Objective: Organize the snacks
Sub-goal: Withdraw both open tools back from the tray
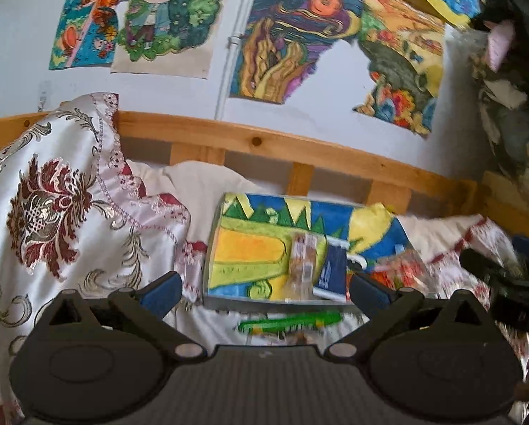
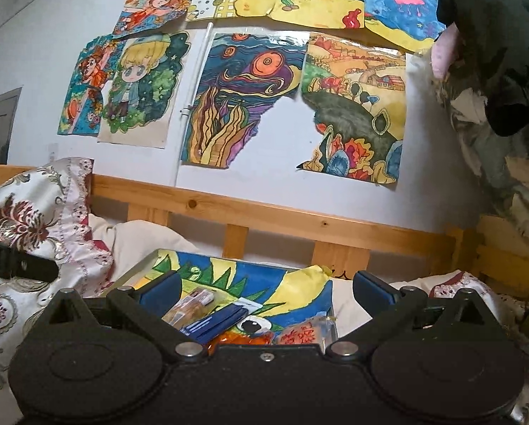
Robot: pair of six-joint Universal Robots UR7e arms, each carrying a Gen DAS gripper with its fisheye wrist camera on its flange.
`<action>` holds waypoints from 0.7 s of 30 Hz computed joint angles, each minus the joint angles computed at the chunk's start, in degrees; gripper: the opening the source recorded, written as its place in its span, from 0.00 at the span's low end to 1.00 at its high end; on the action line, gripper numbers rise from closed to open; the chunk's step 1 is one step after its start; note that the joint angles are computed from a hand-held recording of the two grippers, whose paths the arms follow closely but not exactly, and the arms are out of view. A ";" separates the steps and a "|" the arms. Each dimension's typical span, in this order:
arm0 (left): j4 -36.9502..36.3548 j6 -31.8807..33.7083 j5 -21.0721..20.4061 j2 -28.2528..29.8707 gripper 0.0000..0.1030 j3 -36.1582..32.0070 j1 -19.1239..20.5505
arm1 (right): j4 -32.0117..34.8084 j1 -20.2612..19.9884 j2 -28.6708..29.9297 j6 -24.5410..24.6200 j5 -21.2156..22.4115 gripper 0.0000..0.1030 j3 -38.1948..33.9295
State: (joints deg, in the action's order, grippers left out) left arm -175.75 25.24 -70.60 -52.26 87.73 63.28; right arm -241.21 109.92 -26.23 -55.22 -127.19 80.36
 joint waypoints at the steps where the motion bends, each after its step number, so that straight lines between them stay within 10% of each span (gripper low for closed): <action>1: 0.41 0.58 -0.25 -0.57 1.00 0.65 0.15 | -0.45 0.40 0.01 0.23 -0.71 0.99 0.42; 21: 12.95 3.17 0.41 -5.99 1.00 5.65 1.72 | 5.54 5.59 -0.02 15.80 -14.75 0.99 7.62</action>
